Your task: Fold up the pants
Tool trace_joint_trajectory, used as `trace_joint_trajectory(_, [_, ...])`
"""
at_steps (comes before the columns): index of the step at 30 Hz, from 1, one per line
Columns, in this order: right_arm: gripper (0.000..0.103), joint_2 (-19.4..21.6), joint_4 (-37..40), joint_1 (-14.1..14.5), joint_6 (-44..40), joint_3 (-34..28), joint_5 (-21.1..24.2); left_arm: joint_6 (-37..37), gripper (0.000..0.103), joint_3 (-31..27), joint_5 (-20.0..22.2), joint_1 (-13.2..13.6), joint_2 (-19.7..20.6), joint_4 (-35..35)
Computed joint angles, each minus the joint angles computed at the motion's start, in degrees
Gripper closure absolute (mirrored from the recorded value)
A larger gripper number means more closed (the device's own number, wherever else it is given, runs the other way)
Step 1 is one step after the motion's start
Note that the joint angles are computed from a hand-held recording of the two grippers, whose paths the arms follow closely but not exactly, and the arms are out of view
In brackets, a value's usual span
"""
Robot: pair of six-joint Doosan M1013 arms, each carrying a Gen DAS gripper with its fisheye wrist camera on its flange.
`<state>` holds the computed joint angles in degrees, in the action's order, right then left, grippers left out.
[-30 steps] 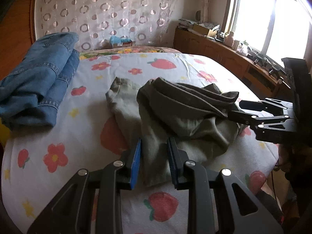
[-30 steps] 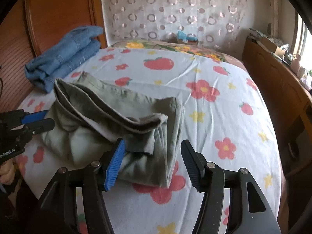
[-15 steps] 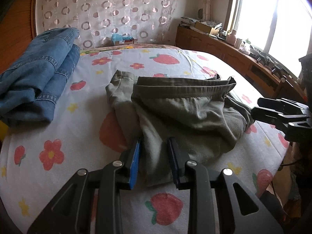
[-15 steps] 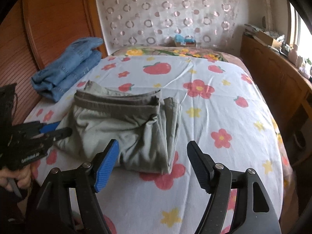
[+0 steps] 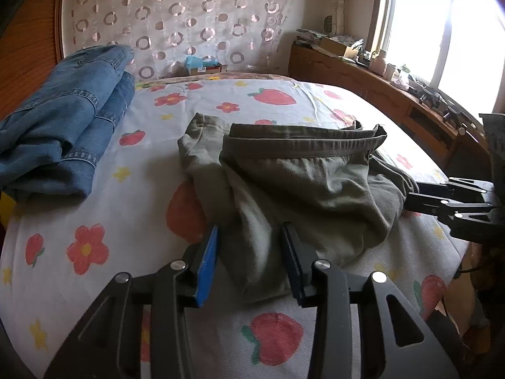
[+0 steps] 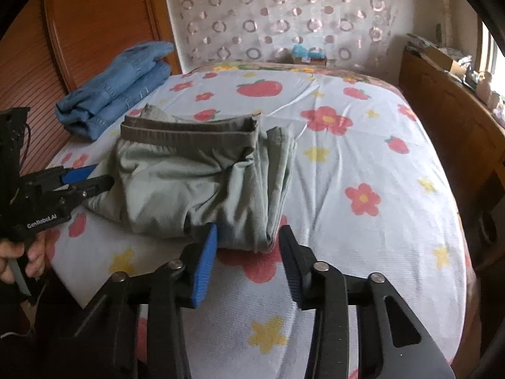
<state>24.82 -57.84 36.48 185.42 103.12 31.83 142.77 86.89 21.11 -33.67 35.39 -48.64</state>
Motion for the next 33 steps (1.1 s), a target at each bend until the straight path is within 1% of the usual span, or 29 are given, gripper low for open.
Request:
trace_joint_trajectory(2, [0.07, 0.1, -0.1, -0.3, 0.0, 0.2, -0.6, -1.0, 0.065, 0.0, 1.1, 0.3, -0.2, 0.3])
trace_joint_trajectory(3, [0.074, 0.1, -0.4, -0.3, 0.3, 0.3, -0.8, -0.7, 0.065, 0.1, 1.4, 0.4, -0.3, -0.4])
trace_joint_trajectory(4, [0.075, -0.1, -1.1, -0.4, 1.1, 0.6, -1.2, 1.1, 0.065, 0.5, 1.9, 0.6, -0.6, -2.4])
trace_joint_trajectory(6, [0.086, -0.3, -1.8, -0.5, 1.8, 1.0, -1.8, 4.6, 0.065, 1.3, 2.7, 1.0, -1.0, -6.0])
trace_joint_trajectory(7, [0.09, -0.3, -2.0, -0.6, 2.0, 1.1, -2.1, 5.4, 0.065, 1.6, 3.1, 1.0, -1.2, -6.8])
trace_joint_trajectory(9, [0.095, -0.6, -3.0, -0.6, 2.9, 1.6, -2.8, 6.2, 0.065, 1.9, 3.6, 1.0, -1.4, -6.6])
trace_joint_trajectory(12, [0.096, -1.1, -7.7, 0.2, 7.8, 2.0, -0.6, 6.2, 0.065, 2.2, 2.4, 0.6, -1.4, -5.7])
trace_joint_trajectory(14, [0.096, -1.3, -10.0, 0.7, 10.5, 2.2, 0.8, 4.3, 0.065, 1.6, 3.0, 0.7, -1.0, -4.1])
trace_joint_trajectory(18, [0.096, -0.7, -7.6, 0.8, 7.5, 1.4, 2.1, 4.5, 0.065, 1.8, 3.0, 0.6, -1.0, -4.5])
trace_joint_trajectory(21, [0.096, -0.5, -6.5, 0.5, 7.1, 1.3, 1.4, 7.2, 0.066, 2.1, 3.3, 0.7, -1.1, -6.9])
trace_joint_trajectory(22, [0.095, -0.5, -6.2, 0.3, 7.2, 1.4, 1.0, 7.9, 0.067, 2.2, 3.2, 0.7, -1.1, -7.4])
trace_joint_trajectory(24, [0.095, -0.6, -6.7, 0.2, 8.2, 1.7, 0.6, 8.8, 0.077, 2.3, 3.0, 0.7, -1.0, -8.5])
trace_joint_trajectory(25, [0.093, -0.6, -7.2, 0.2, 8.7, 1.8, 0.5, 9.2, 0.08, 2.2, 3.1, 0.7, -1.0, -8.9])
trace_joint_trajectory(27, [0.091, -0.7, -6.8, -0.1, 8.3, 1.8, -0.2, 10.2, 0.09, 2.3, 3.3, 0.7, -1.1, -9.5])
trace_joint_trajectory(30, [0.091, -0.5, -4.8, -0.6, 5.8, 1.5, -1.0, 13.0, 0.094, 2.8, 2.4, 0.8, -1.5, -12.2])
trace_joint_trajectory(31, [0.095, -0.6, -5.7, -0.6, 6.7, 1.8, -1.4, 13.5, 0.095, 3.0, 2.0, 0.8, -1.6, -12.8])
trace_joint_trajectory(33, [0.097, -1.0, -7.9, -0.4, 9.2, 2.3, -1.4, 15.9, 0.095, 3.5, 1.6, 1.0, -2.1, -15.4])
